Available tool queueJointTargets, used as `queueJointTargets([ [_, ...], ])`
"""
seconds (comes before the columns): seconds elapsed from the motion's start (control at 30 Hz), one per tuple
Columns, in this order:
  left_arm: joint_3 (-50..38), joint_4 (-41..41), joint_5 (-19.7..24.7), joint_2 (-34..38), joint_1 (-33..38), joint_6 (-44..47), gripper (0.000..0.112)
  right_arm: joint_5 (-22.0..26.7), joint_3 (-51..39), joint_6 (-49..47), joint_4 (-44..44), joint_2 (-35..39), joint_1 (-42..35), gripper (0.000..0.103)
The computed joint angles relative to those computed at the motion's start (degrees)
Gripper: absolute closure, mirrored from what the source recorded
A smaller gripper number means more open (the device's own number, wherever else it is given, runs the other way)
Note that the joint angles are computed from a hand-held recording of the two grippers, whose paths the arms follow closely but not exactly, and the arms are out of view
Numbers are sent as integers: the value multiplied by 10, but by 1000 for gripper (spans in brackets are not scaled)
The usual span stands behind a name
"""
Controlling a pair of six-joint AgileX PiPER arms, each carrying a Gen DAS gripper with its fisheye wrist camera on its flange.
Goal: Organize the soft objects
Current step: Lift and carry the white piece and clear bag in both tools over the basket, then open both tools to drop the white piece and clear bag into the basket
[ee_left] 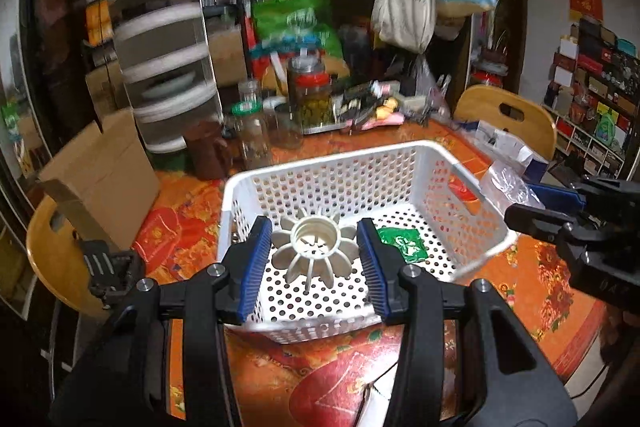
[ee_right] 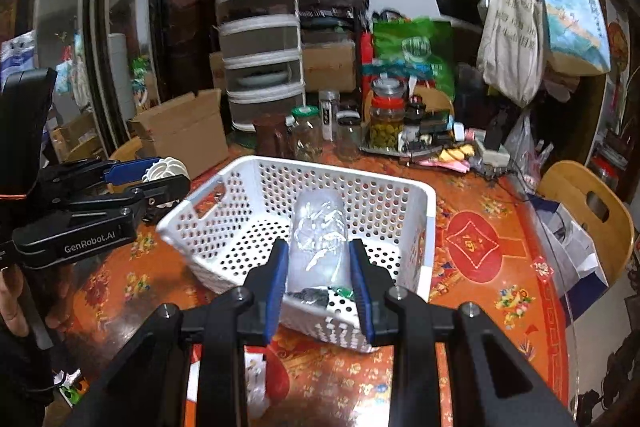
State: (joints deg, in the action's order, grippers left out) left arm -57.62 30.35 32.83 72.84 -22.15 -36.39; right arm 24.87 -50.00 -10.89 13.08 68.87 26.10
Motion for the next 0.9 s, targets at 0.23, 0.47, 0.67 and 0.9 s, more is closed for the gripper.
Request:
queueJointTargets([
  [0.23, -140, -146, 42, 175, 63, 144, 71, 52, -121, 38, -39, 159, 0, 74],
  [0.47, -231, -200, 90, 298, 96, 189, 71, 103, -215, 78, -87, 277, 6, 74],
  [0.67, -290, -201, 123, 370, 102, 199, 71, 143, -281, 104, -118, 346, 5, 74],
  [0.9, -317, -197, 143, 407, 97, 196, 70, 168, -315, 114, -141, 386, 9, 73],
])
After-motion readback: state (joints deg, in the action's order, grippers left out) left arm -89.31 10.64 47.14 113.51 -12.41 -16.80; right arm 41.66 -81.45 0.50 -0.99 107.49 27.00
